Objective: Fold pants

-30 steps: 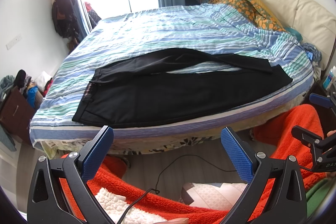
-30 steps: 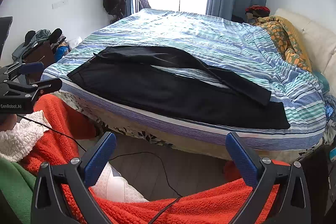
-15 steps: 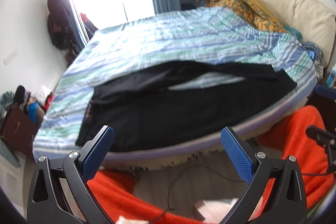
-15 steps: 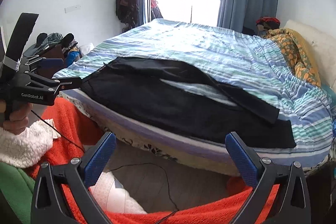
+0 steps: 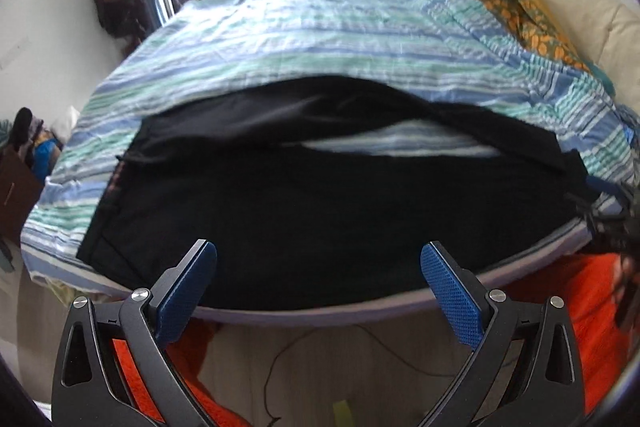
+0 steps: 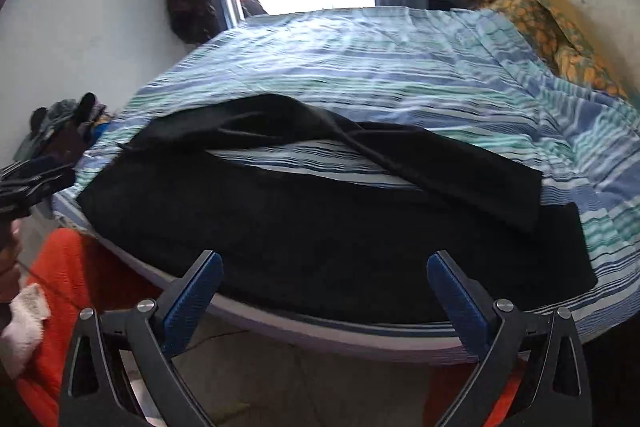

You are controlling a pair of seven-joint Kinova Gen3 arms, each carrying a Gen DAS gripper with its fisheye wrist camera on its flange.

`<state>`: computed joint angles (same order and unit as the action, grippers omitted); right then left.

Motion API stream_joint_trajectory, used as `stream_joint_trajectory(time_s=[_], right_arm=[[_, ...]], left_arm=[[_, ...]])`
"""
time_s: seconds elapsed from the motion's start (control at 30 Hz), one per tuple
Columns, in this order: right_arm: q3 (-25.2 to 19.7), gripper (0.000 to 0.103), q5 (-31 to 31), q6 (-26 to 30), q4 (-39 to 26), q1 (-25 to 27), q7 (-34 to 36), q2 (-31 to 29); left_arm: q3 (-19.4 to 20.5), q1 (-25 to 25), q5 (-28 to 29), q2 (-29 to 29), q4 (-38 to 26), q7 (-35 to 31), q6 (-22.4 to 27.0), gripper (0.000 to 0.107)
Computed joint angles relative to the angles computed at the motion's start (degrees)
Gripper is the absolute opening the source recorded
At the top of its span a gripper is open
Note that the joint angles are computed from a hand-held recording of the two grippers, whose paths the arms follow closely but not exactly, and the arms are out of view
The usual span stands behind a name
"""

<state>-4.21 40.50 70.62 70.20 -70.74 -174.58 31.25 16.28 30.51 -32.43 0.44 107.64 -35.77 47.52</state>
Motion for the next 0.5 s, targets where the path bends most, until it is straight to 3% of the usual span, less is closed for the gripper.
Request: stream_joint_trajectory(time_s=[0.1,0.17,0.23,0.3,0.37,0.43,0.5], right_arm=[[-3.56,0.083,-0.48,6.32,2.37,7.62,6.99,1.19],[-5.82,0.075,-1.18,6.85,5.32,12.93,11.65,0.29],[-8.37,0.073,0.01,7.34,7.46,16.75,16.31,0.9],[-10.22,0.061,0.72,6.67,8.71,19.44,20.97,1.75],[-9.61,0.007,-1.16,4.6,9.05,20.72,25.63,1.24],[-5.39,0.006,-4.1,2.73,8.59,19.8,28.32,-1.54],[-2.45,0.005,-8.44,-0.18,7.41,22.1,30.38,-5.24]], left_arm=[[-0.11,0.72,0.48,2.37,-0.81,-0.3,1.5,0.102],[-0.74,1.14,0.75,3.41,-2.04,-0.19,1.62,0.102],[-1.38,1.52,1.14,4.52,-3.02,-0.29,2.0,0.102],[-2.05,1.77,2.33,6.56,-4.63,-1.62,3.09,0.102],[-2.8,2.14,3.77,8.44,-6.29,-3.69,4.75,0.102],[-3.64,2.8,3.94,9.01,-6.53,-4.35,5.33,0.102],[-4.28,3.44,3.63,9.39,-7.2,-4.52,5.83,0.102]])
